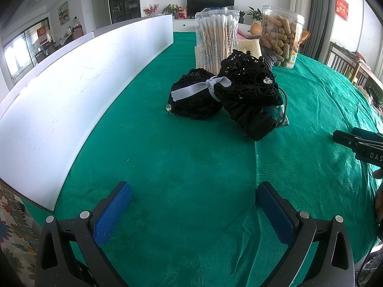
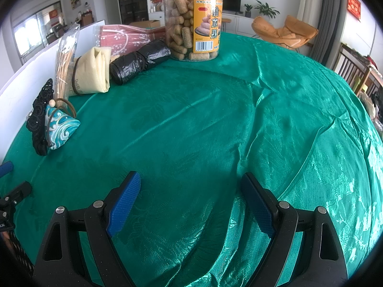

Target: Organize soft objects

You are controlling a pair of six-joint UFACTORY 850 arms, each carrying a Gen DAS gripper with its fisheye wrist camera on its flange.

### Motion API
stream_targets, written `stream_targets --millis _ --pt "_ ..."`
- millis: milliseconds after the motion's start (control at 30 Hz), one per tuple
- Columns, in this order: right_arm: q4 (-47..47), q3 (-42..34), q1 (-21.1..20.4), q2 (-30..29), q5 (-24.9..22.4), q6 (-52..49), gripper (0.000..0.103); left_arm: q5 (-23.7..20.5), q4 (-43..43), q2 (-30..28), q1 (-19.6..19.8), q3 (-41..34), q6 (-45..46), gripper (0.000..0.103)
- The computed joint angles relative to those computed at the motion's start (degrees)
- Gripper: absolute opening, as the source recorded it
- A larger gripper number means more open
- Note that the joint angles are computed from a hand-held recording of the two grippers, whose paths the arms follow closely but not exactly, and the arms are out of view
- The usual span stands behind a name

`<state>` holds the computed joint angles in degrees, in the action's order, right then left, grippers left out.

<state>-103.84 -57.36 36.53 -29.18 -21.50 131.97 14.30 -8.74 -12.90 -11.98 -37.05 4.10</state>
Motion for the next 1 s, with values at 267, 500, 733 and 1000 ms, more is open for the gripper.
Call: stream_targets --millis 267,500,733,1000 --pt "-0.04 0.00 -0.01 0.00 0.00 0.02 0.088 0.02 -0.07 -0.02 -0.03 -0.01 0.06 0.103" --pt "-0.01 -0.01 -0.02 0.00 0.01 -0.02 0.088 0.04 0.04 -0.02 -0.03 0.01 -0.01 0.103" --pt "0.04 -0.01 -0.01 0.01 0.01 -0.07 0.088 0.06 0.05 -0.02 -0.03 0.02 0.01 0.103" --pt "-0.10 0.01 -0.03 0.02 0.09 0.17 0.088 -2.76 7.82 0.33 1.19 -0.54 -6.96 0.103"
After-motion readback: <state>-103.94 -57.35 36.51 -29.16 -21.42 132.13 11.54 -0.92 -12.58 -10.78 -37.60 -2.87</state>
